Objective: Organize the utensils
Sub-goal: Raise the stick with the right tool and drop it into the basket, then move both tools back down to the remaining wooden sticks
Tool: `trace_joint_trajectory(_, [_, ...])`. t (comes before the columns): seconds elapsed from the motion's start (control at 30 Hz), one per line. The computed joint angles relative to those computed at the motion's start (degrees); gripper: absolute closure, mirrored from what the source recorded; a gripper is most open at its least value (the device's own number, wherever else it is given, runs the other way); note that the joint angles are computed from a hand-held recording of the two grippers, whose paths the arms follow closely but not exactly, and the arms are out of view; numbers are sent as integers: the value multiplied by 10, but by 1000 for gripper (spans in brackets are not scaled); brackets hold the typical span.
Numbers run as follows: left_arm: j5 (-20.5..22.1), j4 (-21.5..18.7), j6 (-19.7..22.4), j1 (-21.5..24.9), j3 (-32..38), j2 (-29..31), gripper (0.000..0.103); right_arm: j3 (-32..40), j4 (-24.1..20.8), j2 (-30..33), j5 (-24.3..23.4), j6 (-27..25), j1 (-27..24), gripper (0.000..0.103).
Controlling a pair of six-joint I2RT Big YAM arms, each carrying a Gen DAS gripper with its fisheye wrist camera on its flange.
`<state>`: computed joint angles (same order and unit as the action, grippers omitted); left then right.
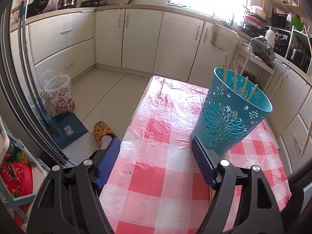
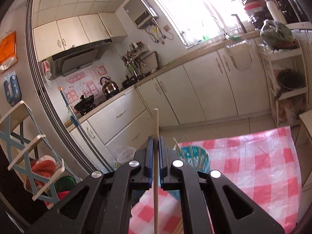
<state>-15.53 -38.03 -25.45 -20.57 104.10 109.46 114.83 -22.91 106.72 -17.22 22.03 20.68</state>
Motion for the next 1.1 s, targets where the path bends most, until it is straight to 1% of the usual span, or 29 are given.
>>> trace_joint_trajectory(0.1, [1, 0, -4, 0, -5, -2, 30, 81, 6, 45, 56, -4, 9, 97])
trace_joint_trajectory(0.17, [3, 0, -5, 0, -8, -3, 30, 128, 3, 77, 103, -12, 17, 97])
trace_joint_trajectory(0.23, [4, -2, -6, 1, -9, -3, 30, 171, 0, 114, 160, -30, 28, 97])
trace_joint_trajectory(0.33, [7, -2, -10, 3, -10, -2, 30, 222, -24, 164, 225, -56, 39, 97])
trace_joint_trajectory(0.37, [7, -1, -10, 3, -11, -2, 30, 230, -29, 176, 240, -64, 41, 97])
trace_joint_trajectory(0.43, [8, -3, -10, 3, -9, -1, 30, 228, -35, 188, 261, -75, 44, 97])
trace_joint_trajectory(0.47, [8, -3, -10, 3, -9, -1, 30, 234, -46, 198, 263, -76, 44, 97])
trace_joint_trajectory(0.53, [9, -4, -10, 3, -8, -1, 29, 250, -84, 214, 252, -71, 43, 97])
trace_joint_trajectory(0.57, [8, -5, -10, 3, -8, -2, 29, 249, -92, 215, 250, -70, 42, 97])
trace_joint_trajectory(0.6, [7, -5, -10, 2, -9, -2, 29, 239, -95, 211, 246, -71, 41, 97])
trace_joint_trajectory(0.7, [2, -5, -8, -1, -10, -6, 29, 189, -78, 180, 242, -73, 40, 96])
trace_joint_trajectory(0.77, [-2, -3, -6, -4, -13, -10, 29, 147, -58, 151, 241, -71, 40, 96])
trace_joint_trajectory(0.87, [-11, 1, -1, -10, -19, -20, 28, 75, -20, 100, 241, -65, 40, 94])
trace_joint_trajectory(0.93, [-17, 6, 3, -15, -26, -29, 27, 18, 10, 60, 243, -58, 42, 90])
trace_joint_trajectory(1.03, [-25, 13, 7, -21, -37, -43, 25, -56, 32, 11, 248, -52, 48, 86])
trace_joint_trajectory(1.1, [-28, 16, 9, -25, -47, -54, 25, -108, 32, -20, 251, -50, 55, 85])
